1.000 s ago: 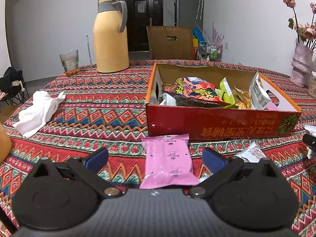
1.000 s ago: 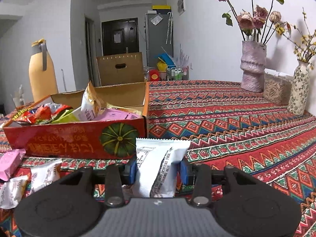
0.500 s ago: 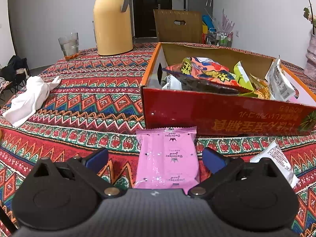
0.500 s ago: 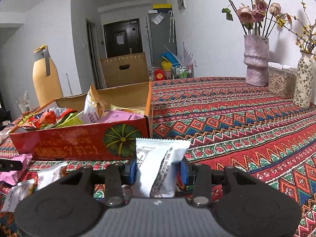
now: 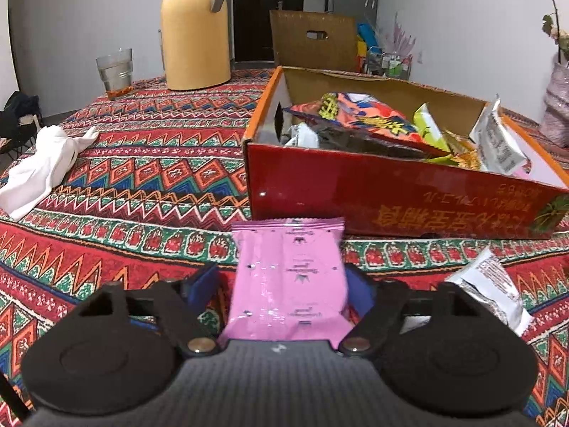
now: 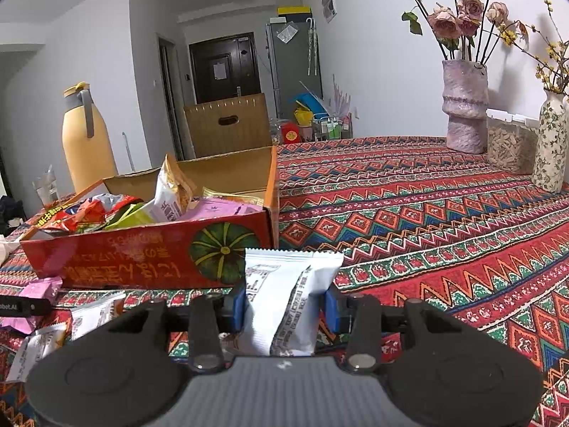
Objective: Organize snacks
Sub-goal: 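Lift both packets and carry them over the open box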
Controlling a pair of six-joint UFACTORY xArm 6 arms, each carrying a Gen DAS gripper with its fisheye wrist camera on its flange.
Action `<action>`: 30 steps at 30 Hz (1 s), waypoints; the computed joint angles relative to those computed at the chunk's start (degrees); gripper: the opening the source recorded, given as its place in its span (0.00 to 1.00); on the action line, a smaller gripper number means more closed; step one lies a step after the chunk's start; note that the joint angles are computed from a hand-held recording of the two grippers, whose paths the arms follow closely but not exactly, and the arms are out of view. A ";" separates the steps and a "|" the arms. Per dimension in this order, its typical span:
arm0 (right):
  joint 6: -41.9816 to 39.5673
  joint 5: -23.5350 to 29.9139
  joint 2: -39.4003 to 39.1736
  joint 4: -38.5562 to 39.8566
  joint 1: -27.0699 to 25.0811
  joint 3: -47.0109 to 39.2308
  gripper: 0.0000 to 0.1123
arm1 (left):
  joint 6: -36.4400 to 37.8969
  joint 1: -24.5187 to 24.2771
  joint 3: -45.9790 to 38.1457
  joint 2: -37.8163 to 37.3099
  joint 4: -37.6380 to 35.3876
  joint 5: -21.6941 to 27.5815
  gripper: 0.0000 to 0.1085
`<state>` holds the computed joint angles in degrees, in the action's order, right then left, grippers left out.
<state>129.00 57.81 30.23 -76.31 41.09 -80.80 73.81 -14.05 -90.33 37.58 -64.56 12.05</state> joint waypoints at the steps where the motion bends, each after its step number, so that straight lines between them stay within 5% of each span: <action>1: 0.01 -0.03 0.01 -0.02 0.00 -0.02 0.37 | 0.99 0.00 0.06 -0.12 -0.84 0.29 0.62; 10: 0.33 0.29 0.05 -0.22 0.13 -0.05 0.37 | 9.52 -0.22 0.57 -1.12 -10.10 -0.08 0.58; 19: 0.93 0.79 -0.15 -0.69 0.40 0.20 0.37 | 38.21 -0.43 1.32 -4.24 -39.52 -1.23 0.58; 30: 1.46 3.05 -0.02 -1.88 1.42 0.13 0.37 | 47.19 0.78 5.90 -9.70 -48.77 1.66 0.58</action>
